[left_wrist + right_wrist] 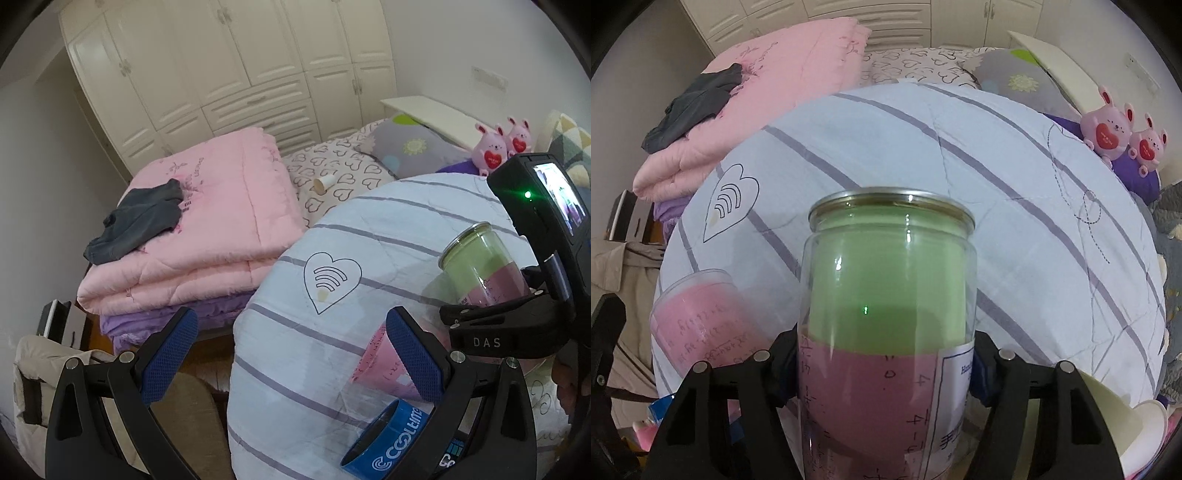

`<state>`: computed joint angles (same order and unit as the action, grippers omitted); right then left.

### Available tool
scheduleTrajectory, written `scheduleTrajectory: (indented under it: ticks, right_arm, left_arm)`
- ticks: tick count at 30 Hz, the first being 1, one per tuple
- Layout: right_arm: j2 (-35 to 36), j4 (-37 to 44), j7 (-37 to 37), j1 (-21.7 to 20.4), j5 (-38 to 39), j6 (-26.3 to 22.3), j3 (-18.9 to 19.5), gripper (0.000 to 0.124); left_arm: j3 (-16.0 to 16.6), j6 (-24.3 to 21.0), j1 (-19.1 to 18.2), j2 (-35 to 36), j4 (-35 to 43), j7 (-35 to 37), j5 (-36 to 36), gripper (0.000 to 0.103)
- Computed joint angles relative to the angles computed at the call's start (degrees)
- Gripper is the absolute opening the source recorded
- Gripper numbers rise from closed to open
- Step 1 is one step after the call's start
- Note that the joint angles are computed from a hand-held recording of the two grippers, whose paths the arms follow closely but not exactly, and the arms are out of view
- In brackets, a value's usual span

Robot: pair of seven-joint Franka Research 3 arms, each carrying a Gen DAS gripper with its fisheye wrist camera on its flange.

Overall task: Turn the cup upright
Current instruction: 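Lift the held jar off the table with the right tool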

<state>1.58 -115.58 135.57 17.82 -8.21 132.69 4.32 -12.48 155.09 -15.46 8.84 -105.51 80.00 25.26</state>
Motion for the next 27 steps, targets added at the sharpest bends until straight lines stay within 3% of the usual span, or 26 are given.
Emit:
scheduleTrajectory:
  ticks: [13, 27]
  right_arm:
    - [-6.10, -1.77, 1.57, -0.43, -2.88, 0.56, 1.12, 0.070]
    - [-22.94, -11.79, 2.69, -1.50, -4.48, -3.33, 7.42, 0.070]
  left_arm:
    - [-0.52, -0.36, 0.08, -4.15, -1.98, -1.09, -1.52, 0.103]
    - [-2.69, -2.37, -1.42, -22.02, -18.20, -3.98, -5.00, 0.103]
